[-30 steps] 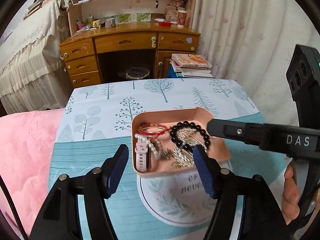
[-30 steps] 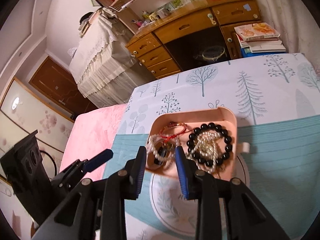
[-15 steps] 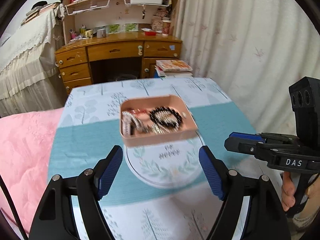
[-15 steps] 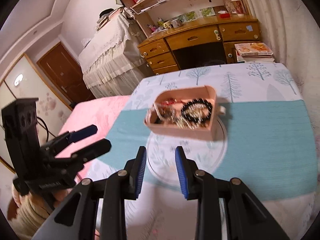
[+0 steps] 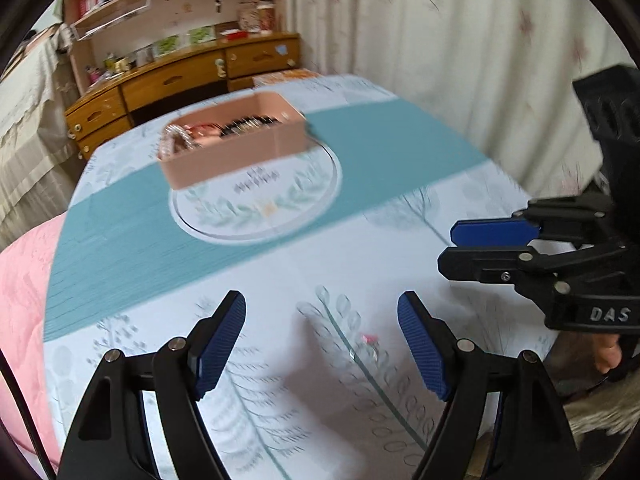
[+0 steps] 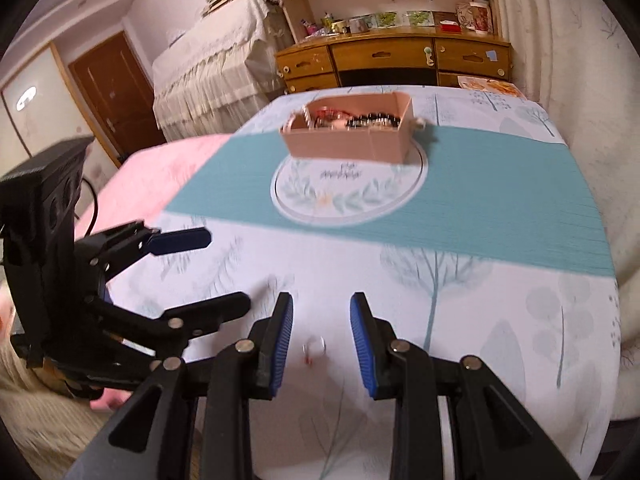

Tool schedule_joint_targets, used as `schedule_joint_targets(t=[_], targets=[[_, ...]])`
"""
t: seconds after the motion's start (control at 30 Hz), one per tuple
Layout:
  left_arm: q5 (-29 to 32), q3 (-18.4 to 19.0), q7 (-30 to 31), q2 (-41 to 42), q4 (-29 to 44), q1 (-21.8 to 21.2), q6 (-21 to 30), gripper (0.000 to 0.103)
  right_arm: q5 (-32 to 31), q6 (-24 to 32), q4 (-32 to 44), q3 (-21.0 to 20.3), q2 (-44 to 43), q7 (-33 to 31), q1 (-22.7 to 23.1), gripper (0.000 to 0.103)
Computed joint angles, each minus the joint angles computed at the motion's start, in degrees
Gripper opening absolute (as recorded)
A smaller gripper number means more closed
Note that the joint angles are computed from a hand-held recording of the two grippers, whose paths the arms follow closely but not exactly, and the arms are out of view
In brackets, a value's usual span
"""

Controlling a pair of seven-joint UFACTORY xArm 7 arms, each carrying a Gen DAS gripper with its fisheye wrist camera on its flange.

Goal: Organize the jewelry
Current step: 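Move both tools down to the two small rings on the tablecloth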

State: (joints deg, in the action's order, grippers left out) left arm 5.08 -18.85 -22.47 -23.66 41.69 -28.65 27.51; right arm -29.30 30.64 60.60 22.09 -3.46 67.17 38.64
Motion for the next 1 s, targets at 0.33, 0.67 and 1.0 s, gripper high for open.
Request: schedule_joint_targets(t=[0.33, 0.67, 1.0], targets=[[0.9, -1.3, -0.1, 2.4, -0.2, -1.9, 0.4, 0.058, -1.2, -1.0, -3.3, 1.0, -0.9, 2.7, 0.4, 0.03], [-2.7, 0.5, 1.8, 4.7, 0.7, -3.2, 1.9, 0.039, 0.4, -3.3, -3.9, 0.6, 0.3, 0.9, 0.8, 0.03], [-2.8, 0.8, 2.5, 4.9, 0.5, -3.4, 1.3, 0.016, 2.4, -3.7, -3.6, 0.0, 1.7, -1.3, 1.6, 0.03]])
